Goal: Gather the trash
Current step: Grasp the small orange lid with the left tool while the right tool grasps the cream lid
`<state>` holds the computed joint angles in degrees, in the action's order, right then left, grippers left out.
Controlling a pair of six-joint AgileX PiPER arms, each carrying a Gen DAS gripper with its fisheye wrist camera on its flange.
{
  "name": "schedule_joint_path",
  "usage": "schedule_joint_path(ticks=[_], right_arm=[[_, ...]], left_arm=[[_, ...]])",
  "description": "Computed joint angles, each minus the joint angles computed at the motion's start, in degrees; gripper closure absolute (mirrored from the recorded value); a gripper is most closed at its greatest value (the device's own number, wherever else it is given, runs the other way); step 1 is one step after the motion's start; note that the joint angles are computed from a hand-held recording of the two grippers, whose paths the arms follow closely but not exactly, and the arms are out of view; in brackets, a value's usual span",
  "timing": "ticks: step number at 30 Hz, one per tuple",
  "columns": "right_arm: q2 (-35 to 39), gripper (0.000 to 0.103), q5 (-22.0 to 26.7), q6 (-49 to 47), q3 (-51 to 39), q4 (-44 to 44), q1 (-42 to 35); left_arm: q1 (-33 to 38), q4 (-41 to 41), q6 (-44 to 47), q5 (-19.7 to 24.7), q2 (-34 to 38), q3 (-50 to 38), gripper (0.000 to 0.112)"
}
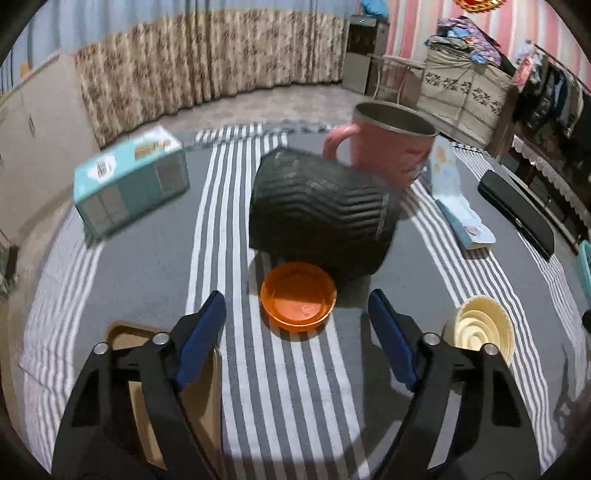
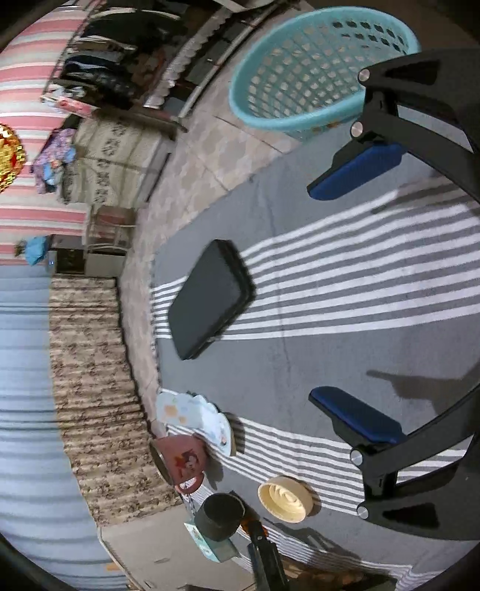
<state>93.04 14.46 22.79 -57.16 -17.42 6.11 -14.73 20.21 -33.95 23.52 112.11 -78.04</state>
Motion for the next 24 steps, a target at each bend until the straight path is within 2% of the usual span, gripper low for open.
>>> schedule_joint_path(ticks=[2, 7, 11, 16, 21, 24], right_arm=[[0.5, 0.004, 0.1, -0.2, -0.2, 0.9, 0.2], [0.6, 0.005, 0.4, 3.2, 0.2, -1.4, 1.7], [0.1, 0.004, 0.6, 6.1, 0.4, -3.9, 3.6], [0.9, 0.005, 0.7, 8.0, -0.5, -5.1, 7.4], [3.6, 0.005, 1.7, 11.6, -3.0, -7.3, 12.8], [4.7, 0.005, 2.1, 13.1, -4.5, -8.2, 15.5]], left_arm=[[0.5, -2.0, 1.4, -0.4, 0.2, -0.3, 0.043], [0.3, -2.7, 2.9, 0.1, 0.6, -0.8, 0.073], [-0.4, -1.1, 2.3, -0.1, -1.7, 1.8, 0.073], [-0.7, 5.4, -3.3, -3.7, -9.8, 10.8, 0.073], [2.7, 11.2, -8.0, -6.2, -17.1, 19.1, 0.073], [6.2, 8.3, -5.1, -7.2, -21.2, 23.5, 0.073]])
